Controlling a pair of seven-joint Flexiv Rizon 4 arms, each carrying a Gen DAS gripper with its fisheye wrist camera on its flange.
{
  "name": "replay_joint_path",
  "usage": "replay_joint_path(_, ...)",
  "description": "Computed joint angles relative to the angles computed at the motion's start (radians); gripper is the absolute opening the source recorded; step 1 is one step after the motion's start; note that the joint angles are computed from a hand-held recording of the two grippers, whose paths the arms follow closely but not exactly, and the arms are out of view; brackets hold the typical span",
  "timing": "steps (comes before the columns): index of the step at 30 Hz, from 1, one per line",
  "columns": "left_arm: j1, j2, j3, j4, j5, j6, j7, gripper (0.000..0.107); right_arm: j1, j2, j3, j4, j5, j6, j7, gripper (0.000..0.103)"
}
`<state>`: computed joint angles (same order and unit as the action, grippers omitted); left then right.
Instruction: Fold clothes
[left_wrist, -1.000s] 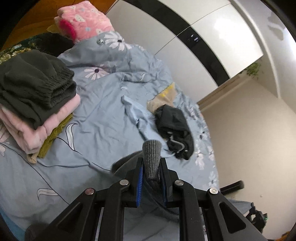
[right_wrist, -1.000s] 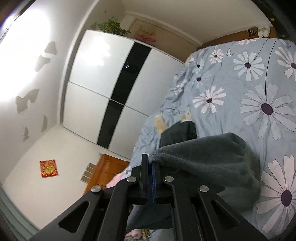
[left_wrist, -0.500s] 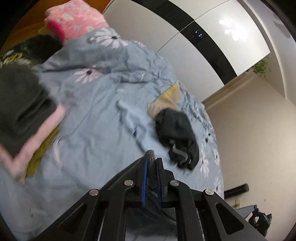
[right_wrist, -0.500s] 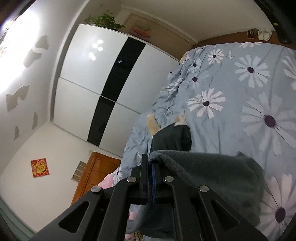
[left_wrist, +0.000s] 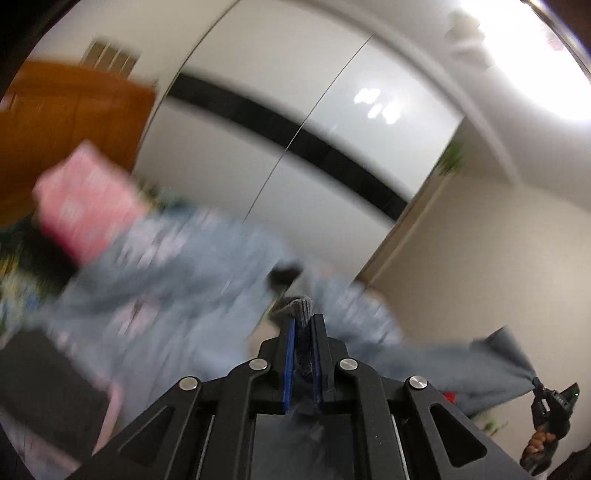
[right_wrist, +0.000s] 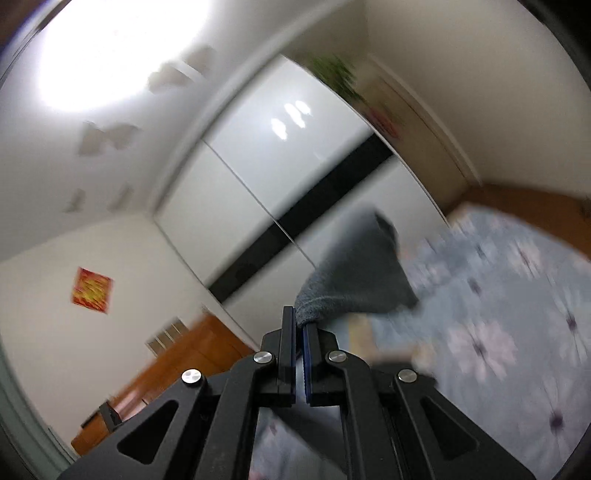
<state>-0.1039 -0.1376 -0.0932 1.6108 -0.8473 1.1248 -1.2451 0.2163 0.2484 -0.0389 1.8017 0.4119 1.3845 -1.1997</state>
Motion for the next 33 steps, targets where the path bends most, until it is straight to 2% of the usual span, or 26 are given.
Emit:
replay_joint_path(4, -0.007, 0.012, 0.060, 0.267, 0.129, -0.032, -0.111, 0.009, -0.033, 0.037, 0.063, 0.273, 0.034, -0.052, 0.095, 0.003)
replay_joint_path(8, 0.001, -0.001, 0.091, 0.469, 0.254, -0.066, -0.265, 0.008, -0.014, 0.009, 0.108, 0.506, 0.125, -0.060, 0.220, 0.003)
replay_joint_path(10, 0.011, 0.005, 0.091, 0.544, 0.249, -0.074, -0.302, 0.008, 0.013, -0.005, 0.117, 0.580, 0.192, -0.038, 0.269, 0.003)
replay_joint_path(12, 0.018, 0.024, 0.081, 0.599, 0.197, -0.052, -0.293, 0.008, 0.038, -0.013, 0.127, 0.628, 0.246, -0.009, 0.303, 0.003)
replay_joint_path(13, 0.019, 0.036, 0.074, 0.614, 0.163, -0.038, -0.270, 0.008, 0.049, -0.014, 0.131, 0.642, 0.260, 0.013, 0.309, 0.003)
replay_joint_path(16, 0.018, 0.067, 0.077, 0.590, 0.198, -0.026, -0.271, 0.008, 0.080, 0.006, 0.139, 0.673, 0.285, 0.074, 0.321, 0.003)
replay_joint_path(19, 0.020, 0.086, 0.095, 0.561, 0.324, 0.009, -0.318, 0.008, 0.072, 0.052, 0.192, 0.708, 0.200, 0.117, 0.390, 0.003)
replay_joint_path(21, 0.031, 0.102, 0.116, 0.547, 0.459, 0.010, -0.382, 0.008, 0.109, 0.057, 0.186, 0.725, 0.179, 0.090, 0.424, 0.003)
replay_joint_path(24, 0.062, 0.107, 0.144, 0.527, 0.652, -0.051, -0.494, 0.009, 0.182, 0.052, 0.152, 0.736, 0.203, 0.051, 0.431, 0.003)
replay_joint_path(27, 0.083, 0.096, 0.151, 0.538, 0.661, -0.082, -0.534, 0.008, 0.242, 0.035, 0.114, 0.725, 0.268, 0.022, 0.389, 0.003)
replay_joint_path(31, 0.090, 0.078, 0.149, 0.538, 0.718, -0.107, -0.597, 0.009, 0.199, -0.006, 0.139, 0.695, 0.217, -0.050, 0.409, 0.005)
replay_joint_path(33, 0.091, 0.067, 0.146, 0.529, 0.731, -0.135, -0.614, 0.010, 0.186, 0.008, 0.147, 0.693, 0.223, -0.074, 0.406, 0.005)
